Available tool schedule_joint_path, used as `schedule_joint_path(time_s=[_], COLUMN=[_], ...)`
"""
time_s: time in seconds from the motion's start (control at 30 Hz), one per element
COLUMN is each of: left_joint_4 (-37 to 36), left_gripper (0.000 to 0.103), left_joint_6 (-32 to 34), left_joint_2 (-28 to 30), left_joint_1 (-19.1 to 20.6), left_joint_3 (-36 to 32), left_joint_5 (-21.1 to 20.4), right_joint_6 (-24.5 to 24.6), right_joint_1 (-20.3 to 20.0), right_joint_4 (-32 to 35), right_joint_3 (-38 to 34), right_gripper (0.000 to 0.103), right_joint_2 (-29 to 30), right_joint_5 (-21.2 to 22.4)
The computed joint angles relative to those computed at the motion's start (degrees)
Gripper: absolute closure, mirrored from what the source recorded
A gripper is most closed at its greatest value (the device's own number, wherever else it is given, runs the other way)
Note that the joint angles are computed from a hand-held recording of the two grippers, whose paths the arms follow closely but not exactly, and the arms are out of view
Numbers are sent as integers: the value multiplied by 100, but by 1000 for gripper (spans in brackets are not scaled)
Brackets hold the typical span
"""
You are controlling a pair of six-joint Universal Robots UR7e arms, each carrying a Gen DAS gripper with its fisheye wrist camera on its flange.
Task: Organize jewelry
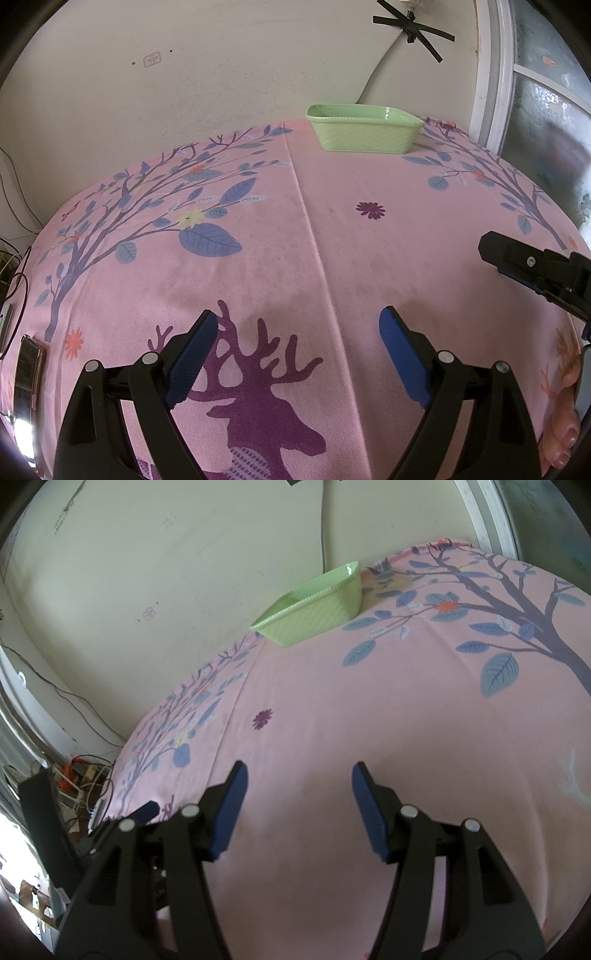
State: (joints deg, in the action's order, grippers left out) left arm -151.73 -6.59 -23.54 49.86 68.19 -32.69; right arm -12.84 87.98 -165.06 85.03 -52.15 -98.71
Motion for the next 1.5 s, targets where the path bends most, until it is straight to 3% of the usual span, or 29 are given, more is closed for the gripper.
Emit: schedule_joint_path(time_s=[1.13, 1.3, 1.5], left_joint_4=[-2, -258, -33], left_gripper=[15, 15, 15], left_joint_6=[20, 207, 126], left_joint_2=[17, 0, -67], left_joint_1=[7, -5, 45], left_joint_3=[-20, 64, 24], left_joint_5=[-16, -46, -106], right_joint_6=[69, 76, 87], right_joint_1=[27, 33, 34], right_joint_4=[-91, -104, -102], right_joint_3=[137, 159, 157], right_gripper=[46, 46, 46], right_joint_2=[-51, -58, -58], right_joint_5=[-32, -38, -38])
